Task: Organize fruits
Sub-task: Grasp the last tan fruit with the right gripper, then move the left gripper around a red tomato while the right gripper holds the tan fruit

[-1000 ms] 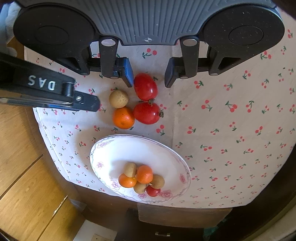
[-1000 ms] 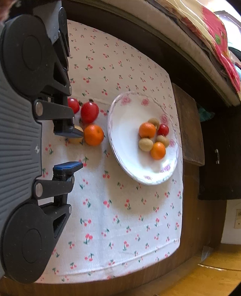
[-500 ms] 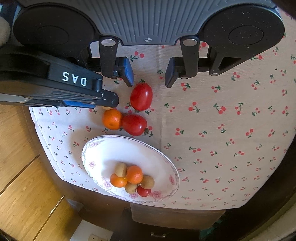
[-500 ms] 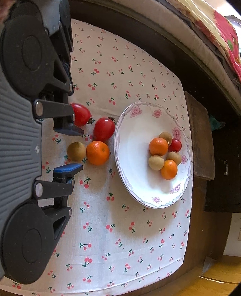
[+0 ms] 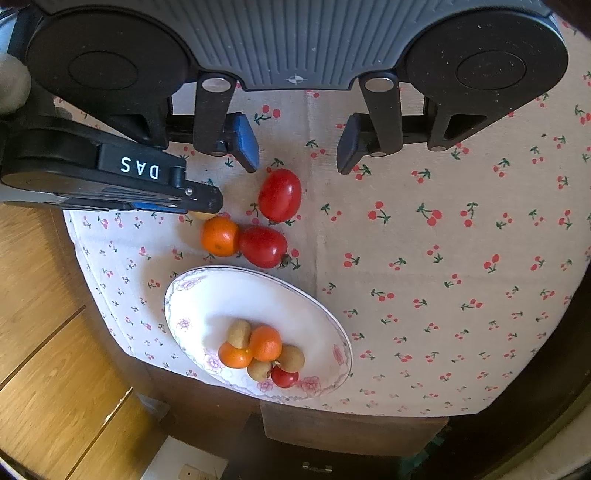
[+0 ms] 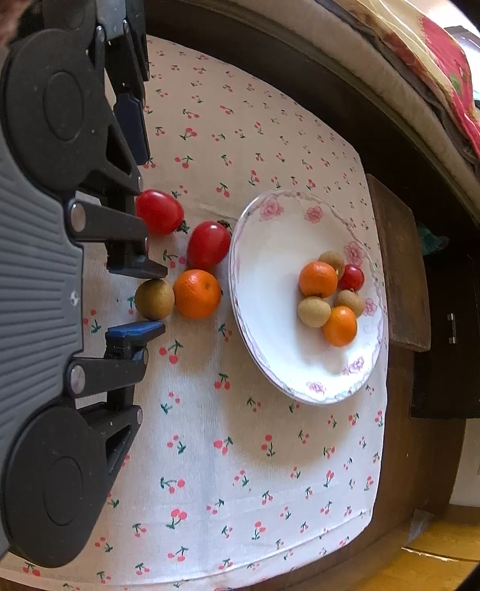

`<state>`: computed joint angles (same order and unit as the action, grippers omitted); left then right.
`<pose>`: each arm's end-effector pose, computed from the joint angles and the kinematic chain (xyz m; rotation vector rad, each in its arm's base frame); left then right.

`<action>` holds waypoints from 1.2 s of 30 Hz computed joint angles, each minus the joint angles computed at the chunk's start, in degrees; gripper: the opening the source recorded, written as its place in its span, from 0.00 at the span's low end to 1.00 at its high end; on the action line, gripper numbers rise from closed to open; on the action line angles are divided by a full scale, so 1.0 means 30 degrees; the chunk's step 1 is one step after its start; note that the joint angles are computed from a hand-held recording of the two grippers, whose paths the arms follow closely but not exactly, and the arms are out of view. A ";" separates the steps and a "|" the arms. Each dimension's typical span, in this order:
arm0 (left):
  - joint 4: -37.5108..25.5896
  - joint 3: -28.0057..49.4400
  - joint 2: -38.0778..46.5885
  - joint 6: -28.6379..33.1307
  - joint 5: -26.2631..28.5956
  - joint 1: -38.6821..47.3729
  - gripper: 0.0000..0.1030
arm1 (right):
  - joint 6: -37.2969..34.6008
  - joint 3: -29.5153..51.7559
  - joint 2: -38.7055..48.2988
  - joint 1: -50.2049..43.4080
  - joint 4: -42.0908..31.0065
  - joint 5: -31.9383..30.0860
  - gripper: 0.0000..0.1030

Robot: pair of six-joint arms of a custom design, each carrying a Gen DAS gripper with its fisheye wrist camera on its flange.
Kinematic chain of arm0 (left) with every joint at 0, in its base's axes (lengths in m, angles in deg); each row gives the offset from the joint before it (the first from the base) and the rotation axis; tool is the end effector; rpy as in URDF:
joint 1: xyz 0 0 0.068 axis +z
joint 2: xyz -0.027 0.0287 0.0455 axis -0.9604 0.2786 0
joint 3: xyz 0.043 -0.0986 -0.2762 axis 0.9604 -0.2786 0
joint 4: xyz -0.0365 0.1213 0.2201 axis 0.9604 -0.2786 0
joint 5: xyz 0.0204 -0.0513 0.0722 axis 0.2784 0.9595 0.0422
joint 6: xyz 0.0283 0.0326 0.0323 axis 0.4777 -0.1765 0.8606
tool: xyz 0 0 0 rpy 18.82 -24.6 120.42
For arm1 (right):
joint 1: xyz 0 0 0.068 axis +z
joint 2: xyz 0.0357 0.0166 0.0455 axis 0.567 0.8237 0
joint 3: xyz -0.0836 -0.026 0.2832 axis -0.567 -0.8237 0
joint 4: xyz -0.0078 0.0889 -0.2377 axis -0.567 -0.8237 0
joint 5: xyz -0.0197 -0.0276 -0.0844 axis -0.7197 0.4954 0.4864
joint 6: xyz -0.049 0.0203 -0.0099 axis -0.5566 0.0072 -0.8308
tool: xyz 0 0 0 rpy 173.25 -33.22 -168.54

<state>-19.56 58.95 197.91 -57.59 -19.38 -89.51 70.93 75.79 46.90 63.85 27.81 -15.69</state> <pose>0.2794 -0.0855 0.0155 0.2524 2.7363 -0.3796 0.2673 0.1483 0.0138 0.0689 2.6909 0.2876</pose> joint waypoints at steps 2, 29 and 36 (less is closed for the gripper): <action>-0.0040 -0.0014 -0.0129 0.0054 0.0068 0.0025 0.55 | 0.0009 -0.0279 -0.0134 -0.0151 0.0199 -0.0027 0.26; 0.0730 0.1704 0.1665 -0.1096 -0.2863 -0.2279 0.51 | -0.0887 -0.2072 -0.0968 -0.0665 0.0497 0.0742 0.26; 0.0718 0.1584 0.1652 -0.0398 -0.3836 -0.2834 0.46 | -0.1024 -0.1894 -0.0924 -0.0579 0.0312 0.0919 0.26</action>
